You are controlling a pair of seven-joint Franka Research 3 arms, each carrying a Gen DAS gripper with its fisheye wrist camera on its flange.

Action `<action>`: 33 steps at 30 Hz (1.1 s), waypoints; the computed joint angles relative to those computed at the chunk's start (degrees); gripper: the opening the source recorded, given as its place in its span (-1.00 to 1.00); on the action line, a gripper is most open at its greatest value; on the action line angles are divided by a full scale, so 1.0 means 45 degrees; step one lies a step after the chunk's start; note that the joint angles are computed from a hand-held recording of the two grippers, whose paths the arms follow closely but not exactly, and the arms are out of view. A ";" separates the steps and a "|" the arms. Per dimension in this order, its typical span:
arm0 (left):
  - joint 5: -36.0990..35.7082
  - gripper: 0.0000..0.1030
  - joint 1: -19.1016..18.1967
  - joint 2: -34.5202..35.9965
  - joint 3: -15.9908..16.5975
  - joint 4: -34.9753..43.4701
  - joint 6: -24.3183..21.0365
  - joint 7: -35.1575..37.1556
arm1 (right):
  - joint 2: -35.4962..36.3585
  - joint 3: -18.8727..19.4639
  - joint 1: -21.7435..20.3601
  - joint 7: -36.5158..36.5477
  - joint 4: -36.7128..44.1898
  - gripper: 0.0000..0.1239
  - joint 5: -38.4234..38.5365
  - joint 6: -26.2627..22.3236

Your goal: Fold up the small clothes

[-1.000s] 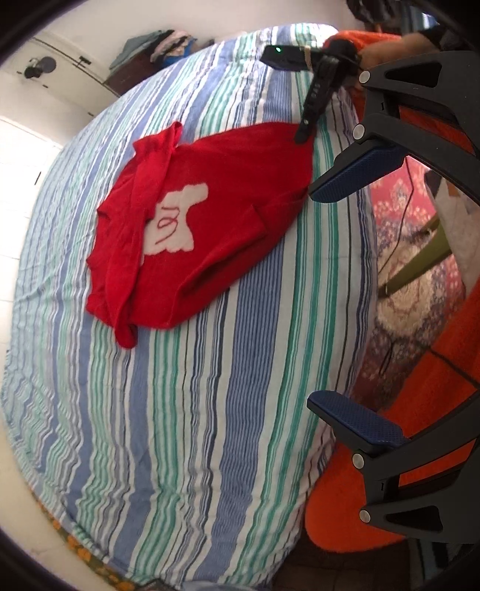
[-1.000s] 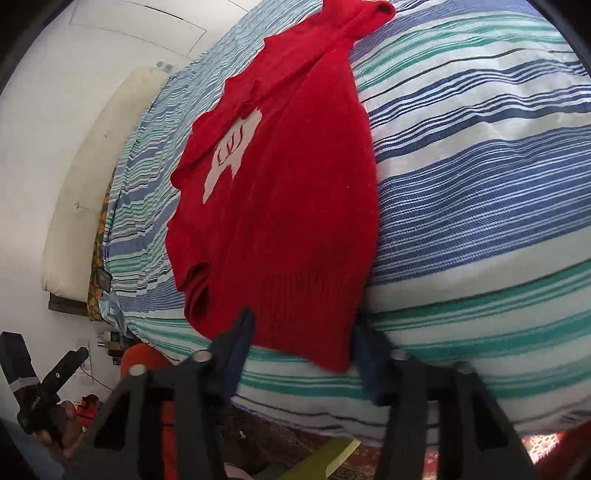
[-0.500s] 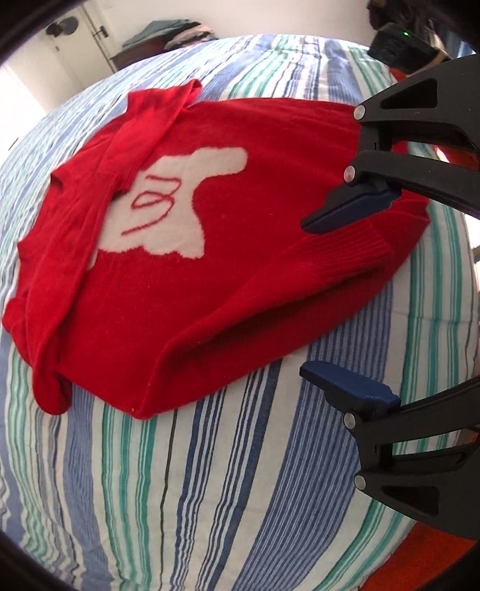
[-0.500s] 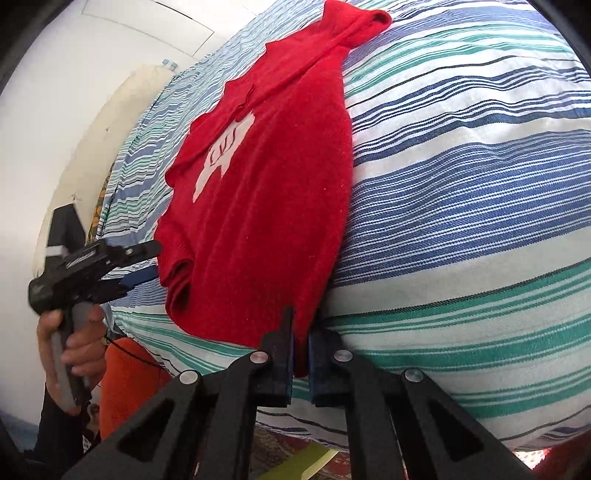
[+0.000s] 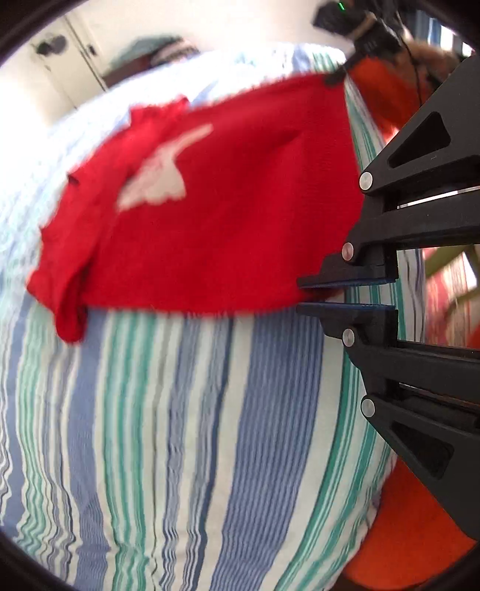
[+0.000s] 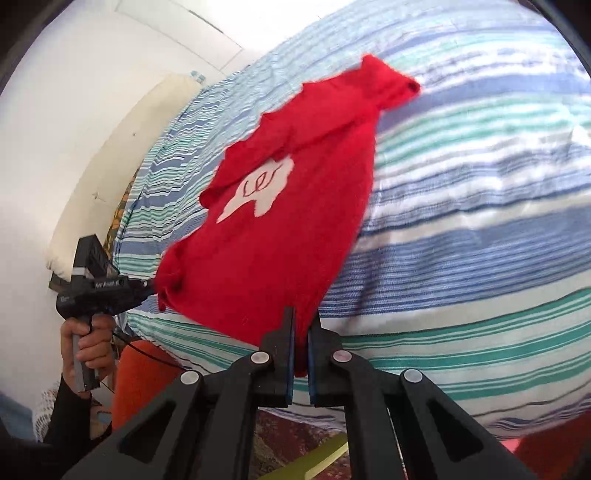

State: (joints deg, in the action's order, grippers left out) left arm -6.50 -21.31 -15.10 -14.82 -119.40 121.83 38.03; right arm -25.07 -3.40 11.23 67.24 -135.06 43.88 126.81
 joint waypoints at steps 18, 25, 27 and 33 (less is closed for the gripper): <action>-0.1138 -0.97 -0.1272 0.0515 -0.0009 -0.1460 0.3051 0.0442 | 0.1531 -0.0131 -0.0227 0.0199 0.0069 -0.91 0.1290 -0.1061; 0.0485 -0.98 -0.0745 0.0110 -0.0473 -0.1083 0.0544 -0.0698 | 0.0483 0.0393 -0.0904 0.1459 0.0286 -0.93 -0.1843 -0.1096; 0.1069 -0.98 -0.0731 0.0491 -0.0733 -0.0737 0.0204 -0.1078 | 0.0935 0.0536 -0.0876 0.1753 0.0146 -0.94 -0.2413 -0.0999; 0.1832 -0.97 -0.0829 0.0280 -0.0908 -0.0833 -0.0032 -0.1785 | 0.0595 0.0638 -0.0687 0.1717 -0.0250 -0.95 -0.3149 -0.0136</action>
